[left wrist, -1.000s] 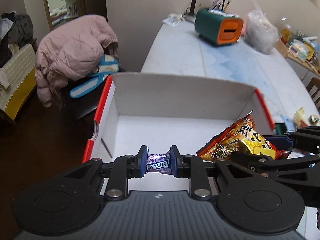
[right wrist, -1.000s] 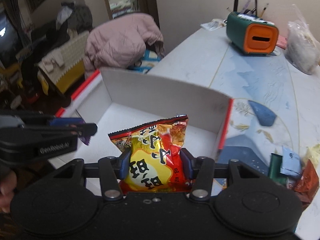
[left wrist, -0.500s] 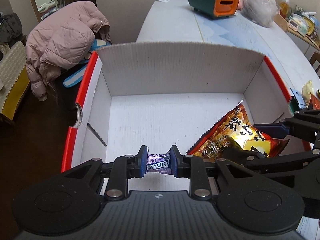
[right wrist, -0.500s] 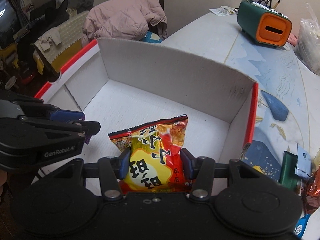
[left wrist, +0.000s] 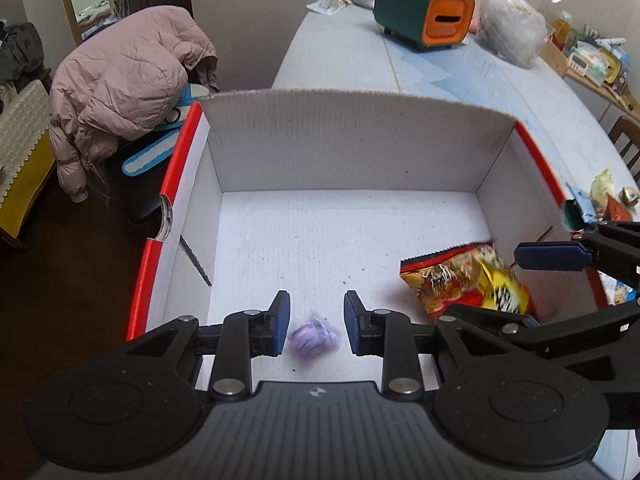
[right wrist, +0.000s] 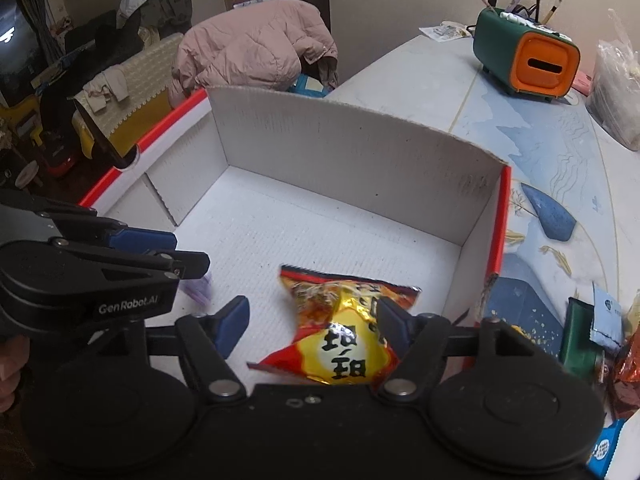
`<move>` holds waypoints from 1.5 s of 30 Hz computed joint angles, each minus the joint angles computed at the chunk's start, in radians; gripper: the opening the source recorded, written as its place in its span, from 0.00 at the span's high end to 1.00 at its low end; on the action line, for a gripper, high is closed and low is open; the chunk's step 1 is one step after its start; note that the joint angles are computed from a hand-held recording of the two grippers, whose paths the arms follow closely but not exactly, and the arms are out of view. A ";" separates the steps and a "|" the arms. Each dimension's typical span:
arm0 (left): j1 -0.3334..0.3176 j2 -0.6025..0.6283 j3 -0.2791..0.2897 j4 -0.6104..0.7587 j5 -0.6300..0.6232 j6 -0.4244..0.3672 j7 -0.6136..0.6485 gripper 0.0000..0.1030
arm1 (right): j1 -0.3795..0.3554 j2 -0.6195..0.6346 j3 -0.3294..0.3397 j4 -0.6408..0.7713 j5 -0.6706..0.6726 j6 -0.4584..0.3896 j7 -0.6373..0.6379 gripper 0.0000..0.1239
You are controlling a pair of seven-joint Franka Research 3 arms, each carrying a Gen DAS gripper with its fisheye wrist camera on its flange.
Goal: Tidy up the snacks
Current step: 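Open the right tool dropping the chip bag while the left tool releases the candy, then grasp the blue cookie packet with the right tool while the left tool grasps the foil chocolate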
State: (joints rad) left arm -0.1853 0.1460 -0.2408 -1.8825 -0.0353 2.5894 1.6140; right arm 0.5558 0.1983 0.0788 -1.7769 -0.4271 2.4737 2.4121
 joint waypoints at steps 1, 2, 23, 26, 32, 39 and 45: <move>0.002 -0.007 -0.001 -0.006 -0.008 0.007 0.003 0.67 | 0.002 -0.008 -0.002 -0.008 -0.007 0.006 0.010 0.39; 0.004 -0.014 -0.003 -0.013 -0.018 0.016 0.007 0.59 | 0.001 -0.018 -0.001 -0.018 -0.011 0.014 0.017 0.39; -0.066 -0.147 -0.011 -0.117 -0.304 0.197 0.198 0.23 | -0.095 -0.284 0.103 -0.240 -0.280 0.073 0.317 0.25; -0.088 -0.154 -0.014 -0.116 -0.361 0.204 0.233 0.22 | -0.130 -0.349 0.128 -0.302 -0.324 0.092 0.370 0.19; -0.133 -0.148 -0.033 -0.108 -0.385 0.227 0.218 0.18 | -0.216 -0.511 0.174 -0.449 -0.325 0.121 0.414 0.18; -0.175 -0.124 -0.060 -0.095 -0.245 0.231 0.059 0.18 | -0.283 -0.727 0.178 -0.635 -0.232 0.106 0.339 0.17; -0.208 -0.088 -0.076 -0.072 -0.063 0.205 -0.153 0.18 | -0.312 -0.876 0.139 -0.778 -0.114 0.111 0.219 0.18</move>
State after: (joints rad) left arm -0.3929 0.0580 -0.3168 -1.9547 -0.0982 2.7949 1.4613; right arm 0.2434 -0.6779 0.2180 -2.5548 -0.5413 2.5851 2.6309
